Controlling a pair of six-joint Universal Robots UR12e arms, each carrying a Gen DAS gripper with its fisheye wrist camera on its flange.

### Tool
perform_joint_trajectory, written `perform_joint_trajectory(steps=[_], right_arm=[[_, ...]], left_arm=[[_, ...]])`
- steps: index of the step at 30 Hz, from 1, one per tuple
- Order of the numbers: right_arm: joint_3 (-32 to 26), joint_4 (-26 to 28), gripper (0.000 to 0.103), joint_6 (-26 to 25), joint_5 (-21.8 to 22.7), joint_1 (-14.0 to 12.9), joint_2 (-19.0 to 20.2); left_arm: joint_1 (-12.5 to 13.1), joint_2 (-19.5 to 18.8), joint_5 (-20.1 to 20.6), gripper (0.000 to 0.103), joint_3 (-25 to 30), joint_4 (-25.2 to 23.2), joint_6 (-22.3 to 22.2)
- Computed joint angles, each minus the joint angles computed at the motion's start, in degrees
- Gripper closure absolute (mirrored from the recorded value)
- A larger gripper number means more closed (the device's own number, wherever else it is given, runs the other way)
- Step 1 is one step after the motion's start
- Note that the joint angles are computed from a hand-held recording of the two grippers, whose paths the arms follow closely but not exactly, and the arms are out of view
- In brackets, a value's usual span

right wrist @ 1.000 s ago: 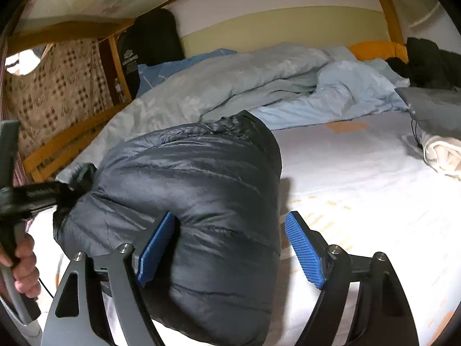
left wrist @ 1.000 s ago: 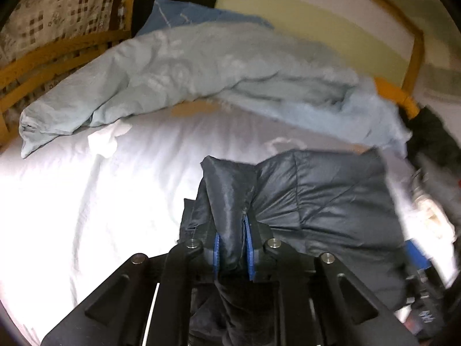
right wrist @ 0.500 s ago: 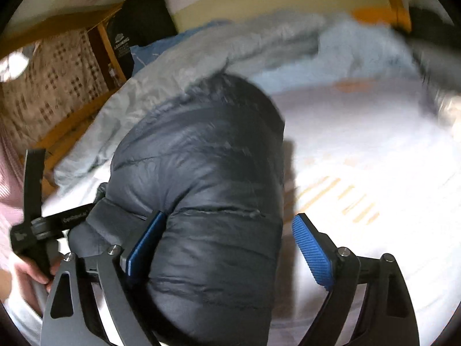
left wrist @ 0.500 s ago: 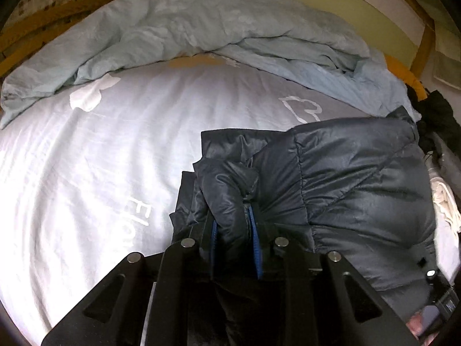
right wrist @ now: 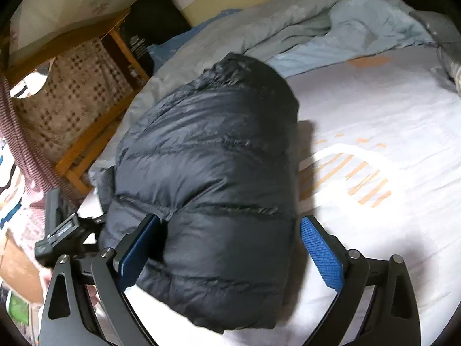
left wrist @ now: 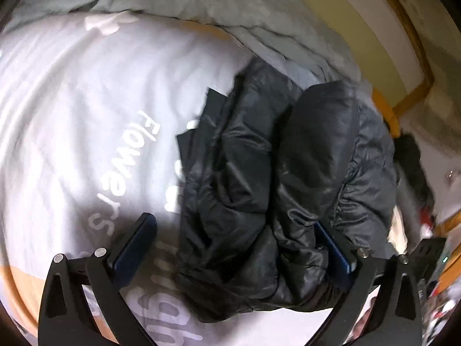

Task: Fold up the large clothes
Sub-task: 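Carry the black jacket bundle with both tools toward the clothes stack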

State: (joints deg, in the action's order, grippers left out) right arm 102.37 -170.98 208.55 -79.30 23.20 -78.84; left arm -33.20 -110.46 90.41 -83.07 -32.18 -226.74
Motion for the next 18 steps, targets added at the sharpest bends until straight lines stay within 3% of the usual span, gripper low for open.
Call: perform_joint_trajectory(steps=[4, 6, 7, 8, 9, 10, 11, 13, 18], right_arm=[[-0.8, 1.3, 0.002, 0.1, -0.1, 0.5, 1.0], [-0.8, 0.7, 0.002, 2.9, 1.3, 0.3, 1.7], [-0.8, 0.7, 0.002, 4.3, 2.3, 0.2, 2.1], [-1.1, 1.4, 0.018, 4.6, 2.7, 0.2, 2.3], [-1.5, 2.5, 0.027, 3.6, 1.8, 0.4, 2.2], [-2.0, 4.2, 0.042, 1.9, -0.7, 1.0, 1.7], [-2.2, 4.3, 0.051, 0.7, -1.7, 1.2, 1.3], [-2.2, 3.6, 0.054, 0.6, -2.1, 1.1, 0.2], [-1.9, 1.6, 0.055, -2.5, -8.2, 0.7, -3.0]], left_arm=[[0.1, -0.3, -2.3, 0.002, 0.0, 1.2, 0.3], [0.5, -0.2, -4.8, 0.023, -0.8, 3.8, 0.3], [0.6, -0.2, -5.6, 0.028, -1.1, 5.1, 0.1], [0.2, 0.0, -4.9, 0.039, -1.3, 5.5, 0.5], [-0.4, -0.1, -3.2, 0.050, -0.7, 5.5, 2.1], [-1.1, -0.4, -0.6, 0.055, 0.7, 4.7, 4.3], [-2.1, -0.6, 2.2, 0.063, 1.8, 4.5, 6.7], [-3.5, -1.3, 4.5, 0.067, 3.6, 6.4, 10.1], [-6.0, -5.0, 7.7, 0.067, 10.6, 8.6, 17.4]])
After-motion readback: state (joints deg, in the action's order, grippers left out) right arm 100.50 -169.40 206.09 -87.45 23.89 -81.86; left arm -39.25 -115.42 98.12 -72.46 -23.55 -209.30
